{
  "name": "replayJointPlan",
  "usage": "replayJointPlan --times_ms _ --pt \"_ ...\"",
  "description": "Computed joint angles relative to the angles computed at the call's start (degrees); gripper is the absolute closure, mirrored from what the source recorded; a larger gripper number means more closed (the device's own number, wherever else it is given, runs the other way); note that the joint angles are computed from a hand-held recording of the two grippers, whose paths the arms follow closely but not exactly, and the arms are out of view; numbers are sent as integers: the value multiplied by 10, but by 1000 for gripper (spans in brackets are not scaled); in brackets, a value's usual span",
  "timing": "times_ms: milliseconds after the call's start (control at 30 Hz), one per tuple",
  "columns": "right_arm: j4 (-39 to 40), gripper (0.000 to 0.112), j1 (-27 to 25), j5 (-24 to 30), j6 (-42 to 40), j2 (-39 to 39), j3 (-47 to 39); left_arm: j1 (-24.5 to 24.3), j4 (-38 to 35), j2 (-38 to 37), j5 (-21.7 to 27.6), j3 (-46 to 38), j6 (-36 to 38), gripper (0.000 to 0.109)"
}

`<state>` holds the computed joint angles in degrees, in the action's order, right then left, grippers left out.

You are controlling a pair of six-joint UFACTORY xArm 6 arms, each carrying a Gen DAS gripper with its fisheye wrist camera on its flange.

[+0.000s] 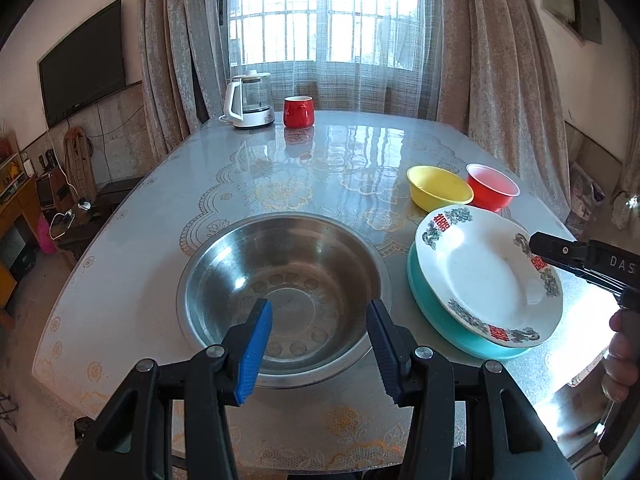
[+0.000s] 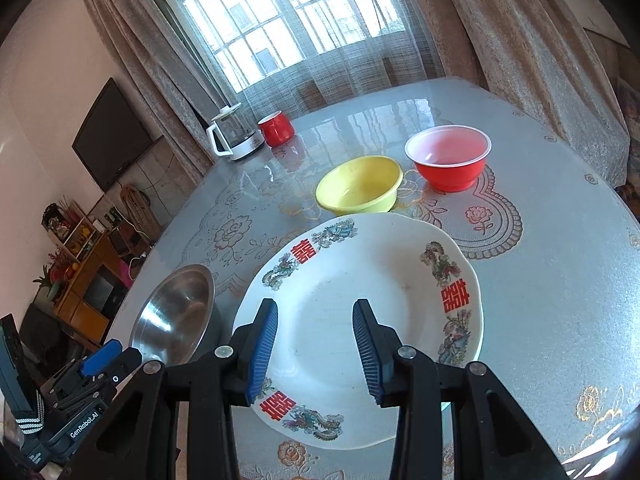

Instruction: Organize plates and bowls

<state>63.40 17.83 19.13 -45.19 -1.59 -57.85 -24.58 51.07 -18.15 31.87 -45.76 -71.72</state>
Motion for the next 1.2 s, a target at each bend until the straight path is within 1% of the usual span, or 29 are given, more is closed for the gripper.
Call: replayJointPlan --times_ms 233,333,400,567,633,733,800,900,967,1033,1067,1200 --pt "11 73 -27 21 11 28 -34 11 -44 44 -13 -41 38 59" --pt "11 73 -38 28 18 48 -58 20 -74 64 -20 -61 60 59" --pt "-3 75 -44 32 35 67 -81 27 -101 81 -34 -76 83 59" --pt "-57 77 -59 54 92 126 -151 42 -144 128 -47 -128 130 59" --pt "-84 77 -66 65 122 152 -182 48 -178 149 -58 -151 169 54" --pt "-106 78 -77 91 153 192 -234 53 -213 188 -63 -198 206 53" --pt "-133 81 -79 99 181 218 -266 53 -235 216 -56 -232 235 51" --pt "-173 84 -83 132 219 262 -324 55 -300 261 -43 -289 304 44" --pt "-188 85 -86 148 240 288 -360 58 -372 296 -33 -334 372 43" --pt "-180 85 -92 167 246 310 -394 62 -446 337 -6 -389 426 42" --pt "-182 85 -93 174 251 322 -412 65 -474 358 9 -417 438 42" --pt "-221 85 -97 204 287 368 -480 76 -516 436 53 -524 426 42"
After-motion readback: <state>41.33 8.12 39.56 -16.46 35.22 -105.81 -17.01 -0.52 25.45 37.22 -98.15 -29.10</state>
